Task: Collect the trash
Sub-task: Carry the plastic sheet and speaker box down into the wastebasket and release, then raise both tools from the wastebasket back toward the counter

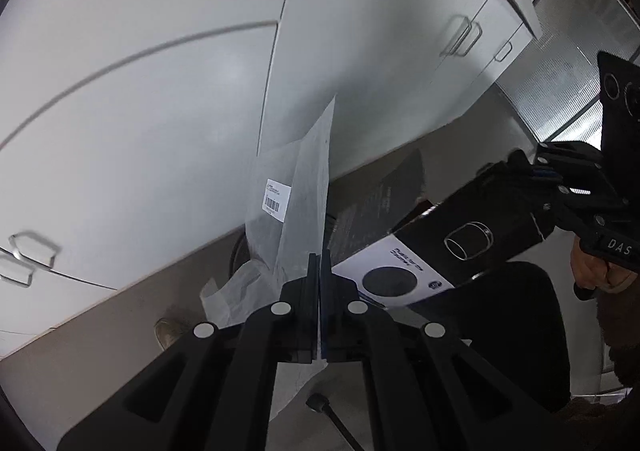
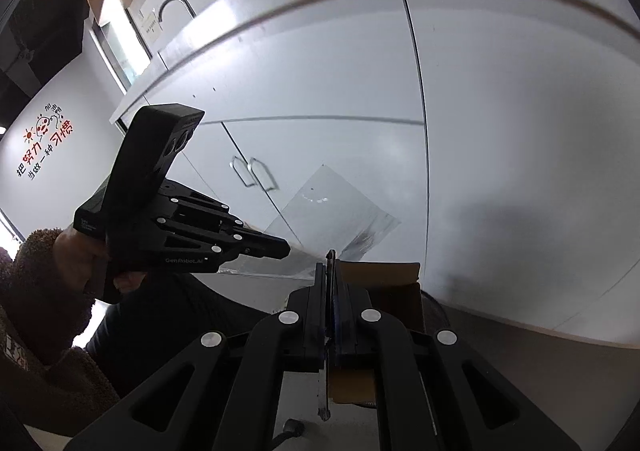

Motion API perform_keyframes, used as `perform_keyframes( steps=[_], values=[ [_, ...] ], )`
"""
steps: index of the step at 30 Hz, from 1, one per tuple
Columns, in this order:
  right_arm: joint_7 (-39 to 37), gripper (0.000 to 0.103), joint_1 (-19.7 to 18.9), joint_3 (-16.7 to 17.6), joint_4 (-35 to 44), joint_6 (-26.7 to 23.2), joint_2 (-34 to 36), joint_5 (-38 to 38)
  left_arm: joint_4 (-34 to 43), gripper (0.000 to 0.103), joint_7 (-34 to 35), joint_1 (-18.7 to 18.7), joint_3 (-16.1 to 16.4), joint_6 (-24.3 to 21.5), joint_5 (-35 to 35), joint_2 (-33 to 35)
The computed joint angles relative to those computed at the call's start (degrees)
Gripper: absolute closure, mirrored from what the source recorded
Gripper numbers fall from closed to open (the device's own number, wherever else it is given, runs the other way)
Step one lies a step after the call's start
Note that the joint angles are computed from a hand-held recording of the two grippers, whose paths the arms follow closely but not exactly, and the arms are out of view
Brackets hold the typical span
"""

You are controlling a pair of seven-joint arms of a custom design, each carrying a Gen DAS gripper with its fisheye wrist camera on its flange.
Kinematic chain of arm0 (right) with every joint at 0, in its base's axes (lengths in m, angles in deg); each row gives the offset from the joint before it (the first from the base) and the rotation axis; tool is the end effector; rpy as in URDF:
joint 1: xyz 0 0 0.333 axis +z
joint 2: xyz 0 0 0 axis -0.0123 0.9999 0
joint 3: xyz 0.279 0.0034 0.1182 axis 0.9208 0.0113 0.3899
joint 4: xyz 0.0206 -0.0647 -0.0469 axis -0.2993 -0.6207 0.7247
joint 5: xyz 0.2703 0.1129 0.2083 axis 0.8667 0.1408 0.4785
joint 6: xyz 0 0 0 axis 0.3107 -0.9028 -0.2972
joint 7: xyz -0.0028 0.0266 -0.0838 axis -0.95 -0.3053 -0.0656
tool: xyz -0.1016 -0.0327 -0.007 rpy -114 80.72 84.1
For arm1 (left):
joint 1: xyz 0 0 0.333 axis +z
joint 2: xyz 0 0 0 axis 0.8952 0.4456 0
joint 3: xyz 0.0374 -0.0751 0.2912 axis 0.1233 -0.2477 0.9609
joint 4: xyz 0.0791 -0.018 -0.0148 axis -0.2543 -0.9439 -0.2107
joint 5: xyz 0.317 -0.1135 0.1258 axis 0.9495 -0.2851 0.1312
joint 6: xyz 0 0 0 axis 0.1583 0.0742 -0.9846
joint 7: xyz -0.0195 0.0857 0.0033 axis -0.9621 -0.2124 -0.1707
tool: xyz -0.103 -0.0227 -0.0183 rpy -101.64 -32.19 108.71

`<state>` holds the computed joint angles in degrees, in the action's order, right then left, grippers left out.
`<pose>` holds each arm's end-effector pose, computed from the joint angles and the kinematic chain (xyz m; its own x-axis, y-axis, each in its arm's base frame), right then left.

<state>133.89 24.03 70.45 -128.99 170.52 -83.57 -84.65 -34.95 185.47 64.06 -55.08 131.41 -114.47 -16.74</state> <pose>0.3447 0.3538 0.6185 0.0717 -0.9339 -0.3503 -0.8044 0.1535 -0.5739 0.5167 -0.0881 0.5187 -0.8756 -0.3908 0.2838 -0.4783 0.7831 -0.3975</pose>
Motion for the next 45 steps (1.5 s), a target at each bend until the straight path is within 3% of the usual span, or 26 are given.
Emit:
perform_keyframes(
  steps=[5, 6, 11, 12, 13, 14, 15, 16, 17, 18, 19, 28, 33, 45],
  values=[
    [-8.95, 0.096, 2.24, -3.91, -2.66, 3.96, 5.88, 7.44, -2.2, 0.102, -0.18, -0.54, -1.42, 1.83, 2.55, 5.28],
    [-11.54, 0.096, 2.81, -4.88, -2.98, 4.69, 7.13, 10.03, -3.74, 0.102, -0.27, -0.8, -1.88, 4.9, 3.39, 5.86],
    [-18.24, 0.096, 2.98, -6.66, -1.56, 2.11, 13.3, 12.59, -4.31, 0.101, 0.02, -1.56, -3.81, 8.05, 8.44, 10.34],
    [-20.09, 0.096, 3.12, -7.07, -1.2, 1.81, 14.25, 14.23, -5.56, 0.1, -0.24, -1.75, -4.0, 10.51, 10.01, 10.09],
    [-21.16, 0.095, 3.11, -7.4, -1.05, 1.72, 15.1, 14.86, -6.0, 0.091, -0.21, -1.73, -4.21, 11.46, 10.65, 9.99],
    [-22.68, 0.095, 3.15, -7.67, -0.65, 1.14, 15.95, 15.9, -5.85, 0.041, 0.03, -1.68, -4.4, 11.05, 11.39, 10.08],
    [-24.02, 0.091, 3.24, -7.83, 0.1, -0.03, 16.74, 16.7, -6.16, 0.008, -0.02, -1.72, -4.47, 11.24, 12.54, 9.77],
    [-24.41, 0.07, 3.29, -8.0, 0.82, -1.66, 17.34, 16.49, -6.69, 0.011, 0.49, -1.44, -4.4, 11.56, 12.73, 9.27],
    [-24.96, 0.051, 3.28, -8.19, 1.25, -2.81, 17.72, 17.21, -6.25, 0.005, 0.12, -1.36, -4.26, 10.19, 13.87, 9.33],
    [-24.67, 0.022, 3.29, -8.35, 1.4, -3.13, 17.87, 17.35, -5.91, 0.004, 0.32, -0.97, -4.0, 9.19, 14.18, 9.19],
    [-23.67, 0.01, 3.3, -8.51, 0.25, -1.71, 17.09, 17.36, -6.06, 0.004, 0.85, -0.73, -3.96, 8.88, 14.09, 8.74],
    [-20.89, 0.006, 3.48, -8.0, 0.41, -6.03, 13.21, 15.22, -7.55, 0.004, 6.81, 0.3, -2.57, 4.16, 9.0, 2.98],
    [-19.0, 0.005, 2.69, -7.37, 5.34, -10.88, 11.39, 10.91, -7.09, 0.004, 8.63, 0.33, -0.6, 1.87, 5.47, -1.01],
    [-19.65, 0.004, 1.43, -6.01, 20.67, -18.14, 9.19, 0.46, 9.21, 0.004, 10.4, 2.88, 3.88, -10.41, -8.39, -2.24]
  ],
)
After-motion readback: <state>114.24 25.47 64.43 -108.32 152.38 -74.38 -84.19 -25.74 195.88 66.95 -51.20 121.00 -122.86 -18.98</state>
